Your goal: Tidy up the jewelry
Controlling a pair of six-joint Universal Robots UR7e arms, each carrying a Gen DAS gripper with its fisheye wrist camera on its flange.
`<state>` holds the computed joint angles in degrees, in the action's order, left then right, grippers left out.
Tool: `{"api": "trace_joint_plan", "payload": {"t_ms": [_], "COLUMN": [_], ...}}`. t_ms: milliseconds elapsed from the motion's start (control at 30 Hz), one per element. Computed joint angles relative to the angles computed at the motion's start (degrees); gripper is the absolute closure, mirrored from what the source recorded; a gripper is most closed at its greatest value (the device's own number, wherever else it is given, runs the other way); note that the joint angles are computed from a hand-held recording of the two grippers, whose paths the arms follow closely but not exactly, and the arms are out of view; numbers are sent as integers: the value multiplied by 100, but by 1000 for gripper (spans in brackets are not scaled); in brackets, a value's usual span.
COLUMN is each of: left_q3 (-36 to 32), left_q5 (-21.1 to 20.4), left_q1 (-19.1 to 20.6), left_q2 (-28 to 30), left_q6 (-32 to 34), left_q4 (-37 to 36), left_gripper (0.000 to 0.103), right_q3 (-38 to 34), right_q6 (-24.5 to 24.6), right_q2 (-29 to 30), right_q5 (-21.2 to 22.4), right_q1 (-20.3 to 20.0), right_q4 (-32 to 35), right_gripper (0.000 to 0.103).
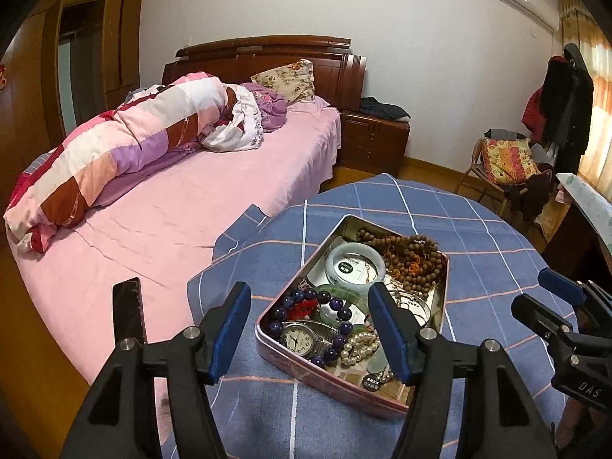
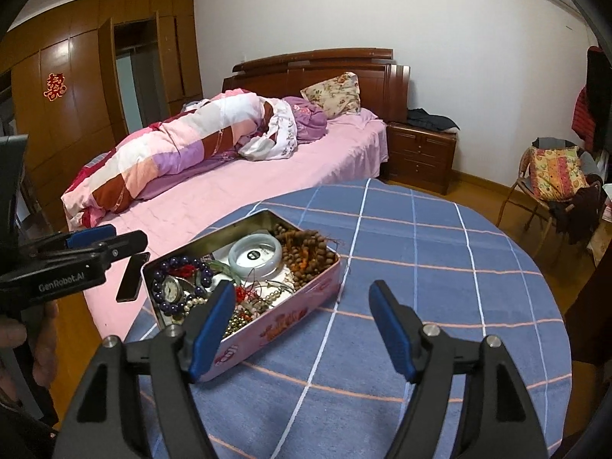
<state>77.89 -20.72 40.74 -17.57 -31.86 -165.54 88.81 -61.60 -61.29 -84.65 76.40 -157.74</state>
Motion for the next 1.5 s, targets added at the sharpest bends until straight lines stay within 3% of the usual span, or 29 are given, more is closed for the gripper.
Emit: {"api": "trace_joint_plan", "payload": {"t_ms": [1500], "left_q3": [43], "left_q5": [60], "left_q1": [7], "left_q2": [-5], "left_q6": [-139], "left_q4": [81], "left_gripper": [39], "right_q3": [87], "right_q6": [-1], "right_q2": [-20], "right_q5": [-13], "right_q1": [-25], "right_q4": [-18], "right_gripper": [26]}}
